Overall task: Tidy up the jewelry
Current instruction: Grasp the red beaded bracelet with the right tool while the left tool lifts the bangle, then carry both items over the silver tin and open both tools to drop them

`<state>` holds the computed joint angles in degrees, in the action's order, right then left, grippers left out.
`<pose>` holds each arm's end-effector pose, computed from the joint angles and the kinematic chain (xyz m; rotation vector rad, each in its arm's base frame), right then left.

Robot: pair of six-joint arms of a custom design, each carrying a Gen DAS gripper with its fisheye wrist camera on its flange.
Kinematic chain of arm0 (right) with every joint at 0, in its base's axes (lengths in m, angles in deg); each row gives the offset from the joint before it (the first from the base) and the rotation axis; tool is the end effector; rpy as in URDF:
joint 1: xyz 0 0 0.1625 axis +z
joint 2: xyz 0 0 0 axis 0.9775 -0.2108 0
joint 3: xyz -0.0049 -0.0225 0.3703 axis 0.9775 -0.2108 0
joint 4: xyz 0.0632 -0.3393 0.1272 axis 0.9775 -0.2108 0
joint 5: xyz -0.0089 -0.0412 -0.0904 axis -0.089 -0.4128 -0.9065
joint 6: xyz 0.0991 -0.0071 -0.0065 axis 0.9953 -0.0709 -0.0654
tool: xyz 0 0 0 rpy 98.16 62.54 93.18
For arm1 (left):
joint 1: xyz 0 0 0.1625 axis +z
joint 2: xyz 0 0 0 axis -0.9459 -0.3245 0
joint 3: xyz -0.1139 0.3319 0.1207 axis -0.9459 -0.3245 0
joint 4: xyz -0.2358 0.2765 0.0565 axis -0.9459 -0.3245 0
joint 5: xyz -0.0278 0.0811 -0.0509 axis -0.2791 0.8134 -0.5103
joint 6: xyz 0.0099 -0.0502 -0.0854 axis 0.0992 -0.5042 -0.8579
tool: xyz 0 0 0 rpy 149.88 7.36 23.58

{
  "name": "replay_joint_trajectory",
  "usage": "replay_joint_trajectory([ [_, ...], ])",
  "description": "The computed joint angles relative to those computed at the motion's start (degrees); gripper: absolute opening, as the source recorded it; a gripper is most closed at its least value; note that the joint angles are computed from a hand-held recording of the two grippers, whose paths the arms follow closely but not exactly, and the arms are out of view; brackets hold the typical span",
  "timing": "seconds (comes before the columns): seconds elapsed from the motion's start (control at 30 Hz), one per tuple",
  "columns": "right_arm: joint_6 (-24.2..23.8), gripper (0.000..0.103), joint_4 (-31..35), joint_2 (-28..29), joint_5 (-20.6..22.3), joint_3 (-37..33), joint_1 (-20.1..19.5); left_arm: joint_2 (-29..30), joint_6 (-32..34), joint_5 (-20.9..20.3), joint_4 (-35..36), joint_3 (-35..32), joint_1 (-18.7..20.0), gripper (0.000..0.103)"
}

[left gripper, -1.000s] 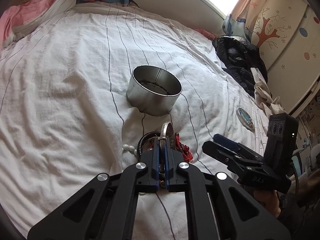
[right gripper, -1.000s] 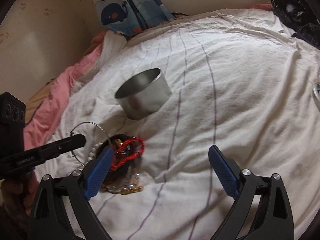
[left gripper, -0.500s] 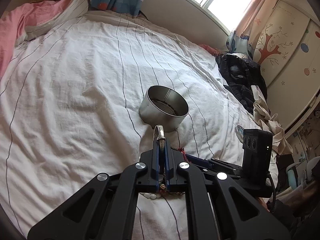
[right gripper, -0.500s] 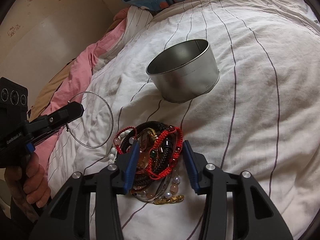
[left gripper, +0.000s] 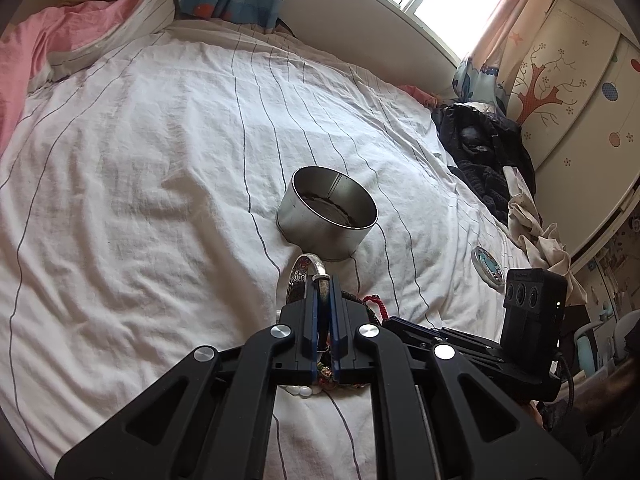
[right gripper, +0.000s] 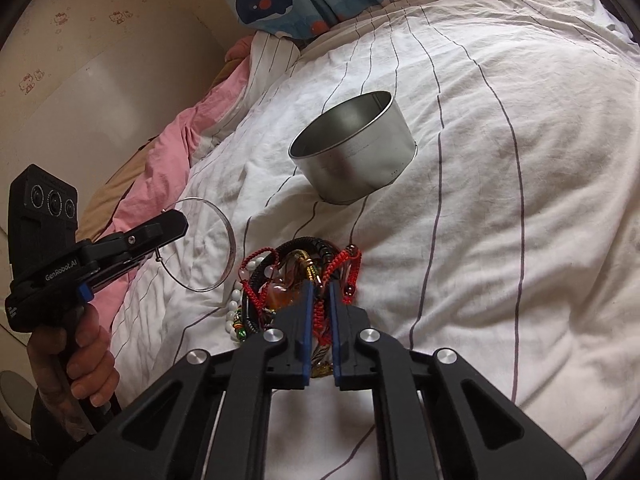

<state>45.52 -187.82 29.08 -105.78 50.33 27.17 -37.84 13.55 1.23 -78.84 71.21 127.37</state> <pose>0.2227 -0.4769 0.1882 -0.0558 -2.6548 1.1449 -0.2356 -0.6099 0.2639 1.0263 2.9112 -0.4226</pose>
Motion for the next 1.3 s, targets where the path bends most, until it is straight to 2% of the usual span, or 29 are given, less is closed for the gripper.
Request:
replay_joint_trajectory([
  [0.13,1.29,0.008,-1.69,-0.68,1.13,1.51,-0.61,-0.17,0.34,-0.24,0.01,0.20,-0.03,0.005],
  [0.47,3.05,0.008,-8.31,-3.19,8.82,4.17,-2.03,-0.29,1.09,-4.01,0.70,-0.56,0.48,0.005],
  [0.73,0.55,0.008,-6.80,-3.48,11.29,0.83,-1.87,2.95,-0.17,-7.44,2.14,-5.11,0.00,0.005],
  [0.9,-2.50,0.008,-4.20,-3.16,11.19,-3.17,-1.55,7.76,0.00,-8.66,2.37,-11.52,-0.55,0.005],
  [1.0,-3.53,0.008,-3.11,-2.70,11.31,-5.23,-1.92,12.24,-1.16,-11.28,3.13,-17.36,0.08,0.005],
  [1.07,-4.18,0.008,-2.41,-2.35,11.49,-6.60,-2.34,15.52,-1.65,-14.41,3.20,-21.05,0.94,0.005],
  [1.1,-4.47,0.008,-1.94,-2.00,11.48,-7.56,-2.53,17.39,-1.63,-14.56,4.52,-23.43,1.21,0.005],
  [1.23,-6.87,0.008,0.58,0.34,9.31,-12.22,-3.04,23.31,-1.49,-3.61,11.35,-30.87,0.41,0.006],
  [1.3,-7.82,0.008,2.04,1.71,8.72,-14.45,-3.58,22.89,-1.36,-2.09,11.03,-30.36,0.58,0.011],
])
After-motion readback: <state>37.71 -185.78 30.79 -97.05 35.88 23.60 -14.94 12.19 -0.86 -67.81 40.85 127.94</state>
